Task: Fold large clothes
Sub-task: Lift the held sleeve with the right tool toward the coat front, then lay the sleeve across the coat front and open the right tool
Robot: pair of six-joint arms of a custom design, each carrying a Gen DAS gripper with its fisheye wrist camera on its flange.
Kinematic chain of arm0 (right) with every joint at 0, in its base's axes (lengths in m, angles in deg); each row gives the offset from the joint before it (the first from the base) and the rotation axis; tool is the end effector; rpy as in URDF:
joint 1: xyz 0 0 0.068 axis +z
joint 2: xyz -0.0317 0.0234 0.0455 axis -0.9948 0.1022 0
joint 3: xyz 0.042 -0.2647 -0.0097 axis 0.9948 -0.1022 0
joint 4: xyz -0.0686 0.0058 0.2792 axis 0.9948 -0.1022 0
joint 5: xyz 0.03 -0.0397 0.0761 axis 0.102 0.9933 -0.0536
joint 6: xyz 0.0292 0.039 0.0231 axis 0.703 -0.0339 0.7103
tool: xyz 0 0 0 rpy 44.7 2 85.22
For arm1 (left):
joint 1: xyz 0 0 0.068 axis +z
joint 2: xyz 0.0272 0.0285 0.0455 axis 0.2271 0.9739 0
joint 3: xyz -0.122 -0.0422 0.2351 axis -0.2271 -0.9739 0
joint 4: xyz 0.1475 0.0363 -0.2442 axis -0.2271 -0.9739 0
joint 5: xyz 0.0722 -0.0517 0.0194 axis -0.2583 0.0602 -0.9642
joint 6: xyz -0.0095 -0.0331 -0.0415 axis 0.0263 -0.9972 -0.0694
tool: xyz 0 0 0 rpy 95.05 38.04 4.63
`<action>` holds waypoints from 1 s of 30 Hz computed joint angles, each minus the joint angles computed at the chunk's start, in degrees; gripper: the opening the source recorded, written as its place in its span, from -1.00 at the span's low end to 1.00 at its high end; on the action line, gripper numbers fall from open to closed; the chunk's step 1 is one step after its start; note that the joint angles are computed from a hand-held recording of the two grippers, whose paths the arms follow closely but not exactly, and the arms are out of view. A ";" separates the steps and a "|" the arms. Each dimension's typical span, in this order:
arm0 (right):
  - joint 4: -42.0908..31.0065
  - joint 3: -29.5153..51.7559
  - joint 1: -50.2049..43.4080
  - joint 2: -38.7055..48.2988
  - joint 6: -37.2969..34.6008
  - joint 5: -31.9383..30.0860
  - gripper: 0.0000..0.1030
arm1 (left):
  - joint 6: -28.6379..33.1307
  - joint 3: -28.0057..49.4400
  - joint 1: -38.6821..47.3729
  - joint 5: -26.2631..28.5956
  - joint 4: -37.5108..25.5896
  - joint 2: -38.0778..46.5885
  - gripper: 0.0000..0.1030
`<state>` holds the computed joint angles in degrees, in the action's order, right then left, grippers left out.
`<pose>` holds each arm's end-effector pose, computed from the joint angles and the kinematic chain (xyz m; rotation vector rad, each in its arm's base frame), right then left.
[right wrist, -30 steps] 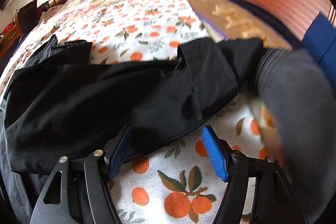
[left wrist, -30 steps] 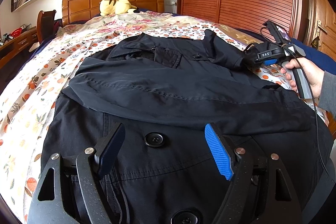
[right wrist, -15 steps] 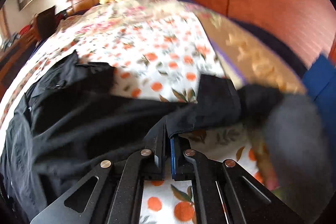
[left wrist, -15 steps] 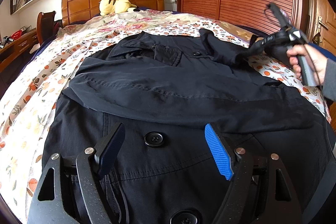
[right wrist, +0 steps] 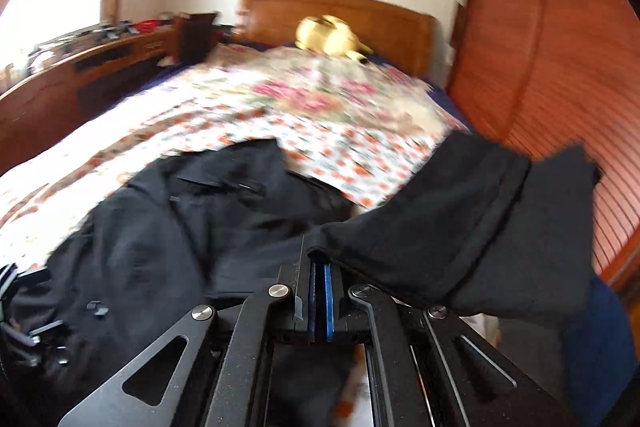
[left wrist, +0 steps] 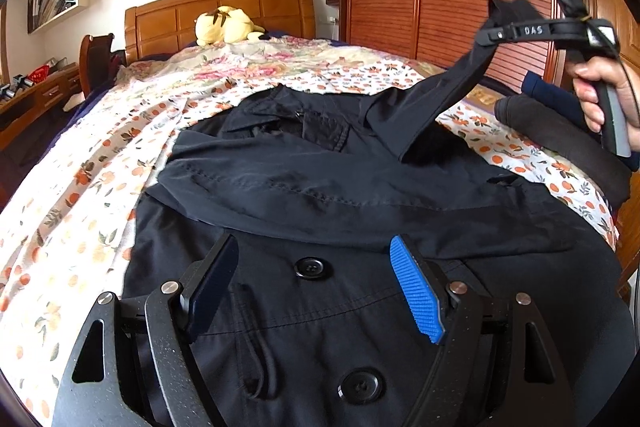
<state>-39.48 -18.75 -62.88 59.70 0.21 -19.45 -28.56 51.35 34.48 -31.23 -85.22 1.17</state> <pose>0.2341 0.0748 0.3346 -0.0918 2.0606 -0.2176 0.2450 0.0694 0.2215 0.6243 2.0949 -0.3651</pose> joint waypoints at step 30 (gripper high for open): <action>-2.43 -6.42 19.48 0.95 7.47 -0.36 0.00 | 11.73 7.20 21.96 11.04 -7.29 6.16 0.54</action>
<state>-41.91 -25.16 -43.39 60.65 7.69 -19.81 -16.83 58.56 56.44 -20.19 -92.51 7.32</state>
